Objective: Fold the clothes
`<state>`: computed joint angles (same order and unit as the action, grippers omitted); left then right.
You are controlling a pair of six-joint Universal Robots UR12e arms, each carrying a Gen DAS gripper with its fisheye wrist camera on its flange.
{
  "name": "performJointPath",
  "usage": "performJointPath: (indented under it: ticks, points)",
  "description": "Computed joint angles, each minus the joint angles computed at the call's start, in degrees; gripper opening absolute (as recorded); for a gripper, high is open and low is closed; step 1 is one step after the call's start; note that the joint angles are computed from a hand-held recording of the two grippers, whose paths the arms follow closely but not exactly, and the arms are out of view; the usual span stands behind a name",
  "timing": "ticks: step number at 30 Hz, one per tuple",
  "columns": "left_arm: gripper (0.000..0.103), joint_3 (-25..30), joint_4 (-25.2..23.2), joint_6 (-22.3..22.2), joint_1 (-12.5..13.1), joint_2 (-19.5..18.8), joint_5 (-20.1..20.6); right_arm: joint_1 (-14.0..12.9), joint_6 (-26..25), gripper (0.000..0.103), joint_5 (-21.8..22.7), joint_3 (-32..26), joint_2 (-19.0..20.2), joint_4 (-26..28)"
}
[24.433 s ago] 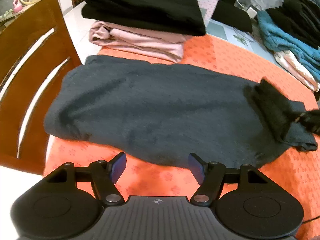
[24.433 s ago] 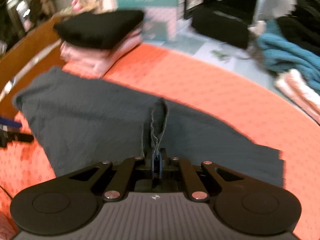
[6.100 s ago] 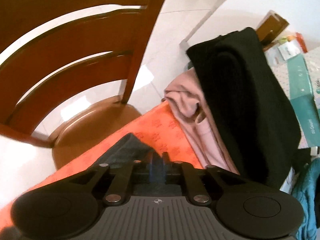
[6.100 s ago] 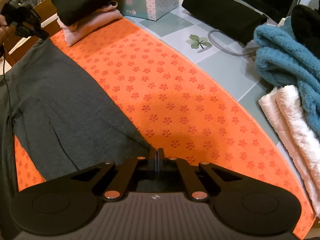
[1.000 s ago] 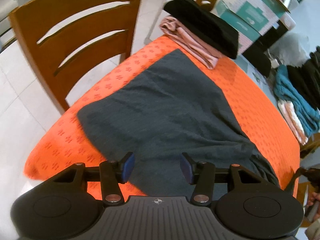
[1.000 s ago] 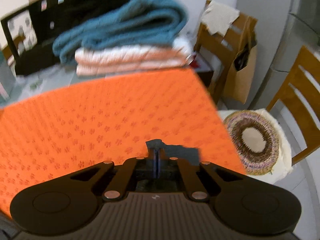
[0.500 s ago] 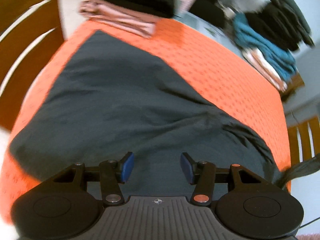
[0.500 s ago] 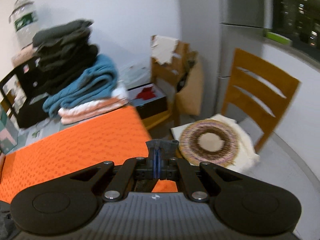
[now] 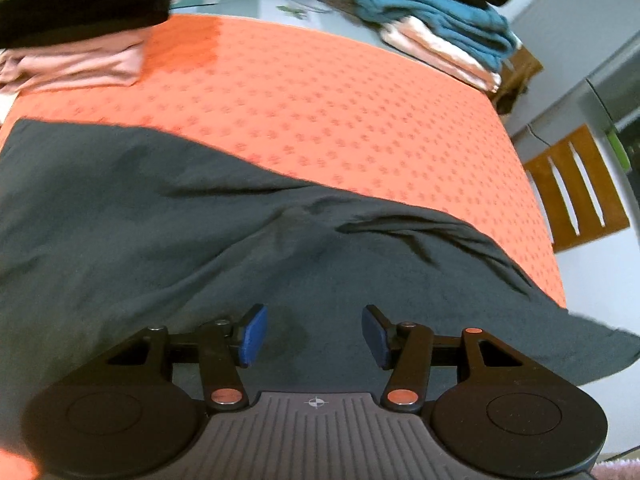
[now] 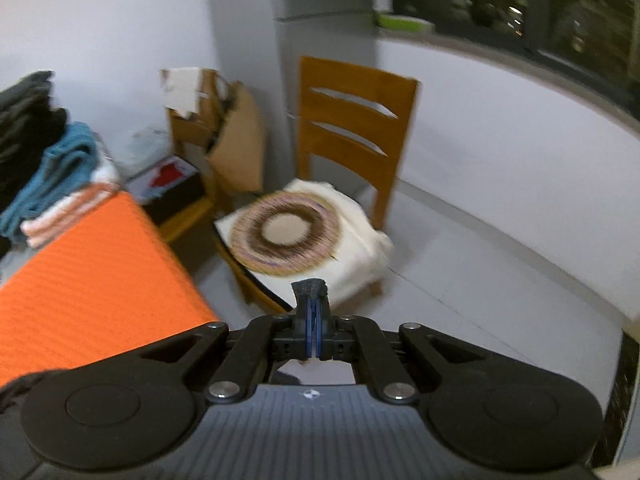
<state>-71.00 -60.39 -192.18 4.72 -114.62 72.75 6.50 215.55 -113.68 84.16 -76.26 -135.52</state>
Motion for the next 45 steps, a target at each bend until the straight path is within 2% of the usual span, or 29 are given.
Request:
performJointPath:
  ticks: [3,7,13,15,17,21,25,26,29,30,35,40,42,44,45]
  points:
    - [0.056,1.22,-0.18,0.96,-0.30,-0.59,0.17,-0.32,2.40,0.003,-0.60,2.27,-0.97,0.90]
    - [0.060,2.60,-0.05,1.57,-0.68,-1.22,1.20,-0.91,3.08,0.003,0.61,3.47,-0.77,2.54]
    - [0.060,4.36,-0.04,1.68,-1.30,-2.13,5.46,-1.37,-2.49,0.005,2.74,1.48,2.25,7.88]
    - [0.060,5.16,-0.46,2.13,-1.53,-2.59,6.96,-1.22,-6.20,0.013,2.75,0.00,3.52,8.58]
    - [0.060,5.91,-0.75,2.71,-1.79,-3.14,8.03,-1.53,-12.70,0.013,5.66,-1.25,4.54,6.43]
    - [0.060,7.73,-1.69,3.80,-2.49,-4.53,9.75,-2.41,-28.55,0.019,15.61,-4.89,7.19,4.46]
    - [0.060,9.89,-2.88,3.86,-3.08,-6.24,10.91,-3.15,-43.60,0.022,26.09,-10.73,11.18,8.38]
    - [0.060,10.56,-3.31,3.72,-3.24,-6.75,11.15,-3.16,-47.03,0.026,27.97,-12.38,12.31,9.91]
    - [0.060,12.49,-4.41,3.92,-3.74,-8.13,12.05,-2.76,-56.22,0.036,30.40,-17.40,15.62,15.54]
    - [0.060,13.17,-4.88,4.13,-3.92,-8.62,12.33,-2.65,-58.88,0.036,30.84,-19.17,16.77,17.56]
    - [0.060,15.61,-7.71,4.48,-4.64,-10.41,13.81,-2.56,-67.41,0.036,32.56,-25.97,20.97,26.25]
    - [0.060,17.00,-9.67,3.54,-5.13,-11.70,15.41,-3.31,-71.02,0.044,35.99,-30.13,23.32,32.42]
    - [0.053,16.98,-9.48,2.95,-5.29,-11.92,16.24,-3.67,-71.39,0.045,37.28,-31.35,23.97,34.29]
    - [0.033,16.58,-8.36,2.97,-5.69,-11.92,18.44,-3.99,-71.68,0.045,38.15,-31.44,23.90,35.30]
    - [0.028,15.96,-7.48,3.02,-5.71,-11.66,19.08,-4.09,-71.69,0.043,38.43,-31.66,23.96,35.85]
